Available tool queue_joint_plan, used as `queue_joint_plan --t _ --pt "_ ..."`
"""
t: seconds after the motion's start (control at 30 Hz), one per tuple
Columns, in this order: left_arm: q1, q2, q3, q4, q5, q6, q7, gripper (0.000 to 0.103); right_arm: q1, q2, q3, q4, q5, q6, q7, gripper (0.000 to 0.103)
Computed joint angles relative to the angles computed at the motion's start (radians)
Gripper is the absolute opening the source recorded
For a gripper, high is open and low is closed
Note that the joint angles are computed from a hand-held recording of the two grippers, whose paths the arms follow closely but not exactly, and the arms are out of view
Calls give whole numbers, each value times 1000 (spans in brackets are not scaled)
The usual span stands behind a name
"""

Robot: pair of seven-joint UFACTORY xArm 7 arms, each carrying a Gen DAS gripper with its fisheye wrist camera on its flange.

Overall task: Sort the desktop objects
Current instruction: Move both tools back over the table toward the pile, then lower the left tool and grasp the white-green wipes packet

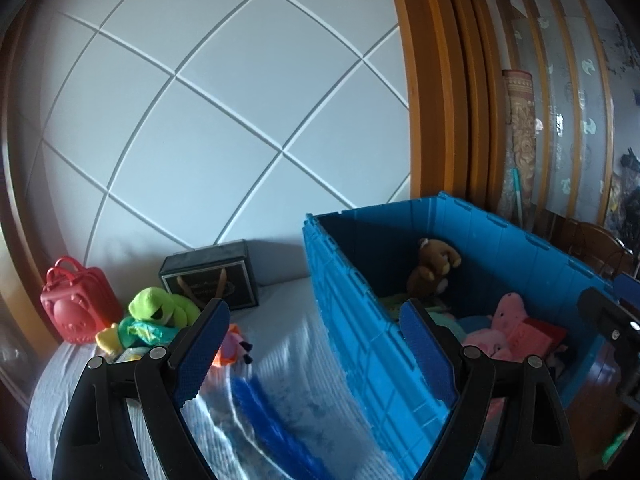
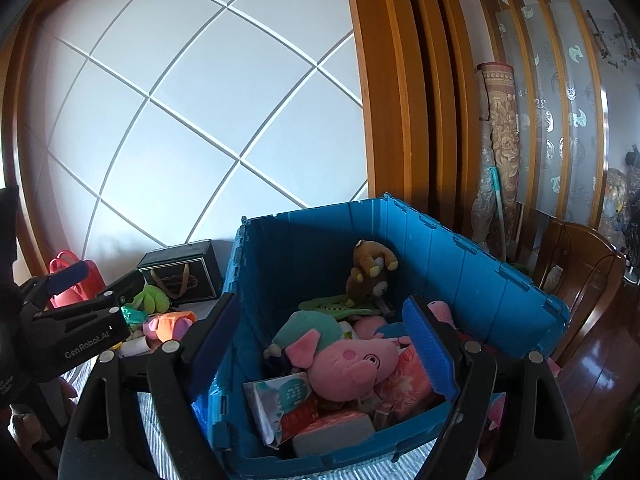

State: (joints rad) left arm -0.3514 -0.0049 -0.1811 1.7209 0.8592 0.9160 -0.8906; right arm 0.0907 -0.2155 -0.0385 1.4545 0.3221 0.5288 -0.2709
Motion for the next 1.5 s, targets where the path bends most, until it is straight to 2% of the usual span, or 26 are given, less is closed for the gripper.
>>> queue_joint_plan --t 0.1,0.23,0.5,0.6,0.67,0.9,1.03,1.27,1.4,1.5 --pt "38 -107 13 -134 -22 -42 8 88 0 -40 48 -54 -63 -56 58 83" --pt "103 -255 34 -296 -85 -103 64 88 26 -59 102 -65 -137 -55 145 83" --pt "200 -542 144 -571 -210 -165 258 90 98 -63 235 -90 -292 -72 367 83" --pt "250 -634 187 -661 -229 -194 312 93 130 -52 280 -106 -351 -87 454 83" --pt "290 -669 211 -710 -235 -214 342 98 158 -35 300 -114 -382 -99 490 83" --pt "423 -657 287 -819 -288 -315 420 98 255 115 319 -54 -466 -85 556 83" --pt "507 -589 306 -857 -314 -374 450 98 322 249 299 25 -428 -104 471 83" --pt "648 -465 314 -947 -356 -546 489 98 417 569 290 299 -368 -47 267 83" --pt "667 -374 328 -961 -428 -632 579 98 463 719 283 435 -339 24 186 83" --pt "629 -284 374 -940 -541 -701 704 98 512 829 250 557 -357 83 159 83"
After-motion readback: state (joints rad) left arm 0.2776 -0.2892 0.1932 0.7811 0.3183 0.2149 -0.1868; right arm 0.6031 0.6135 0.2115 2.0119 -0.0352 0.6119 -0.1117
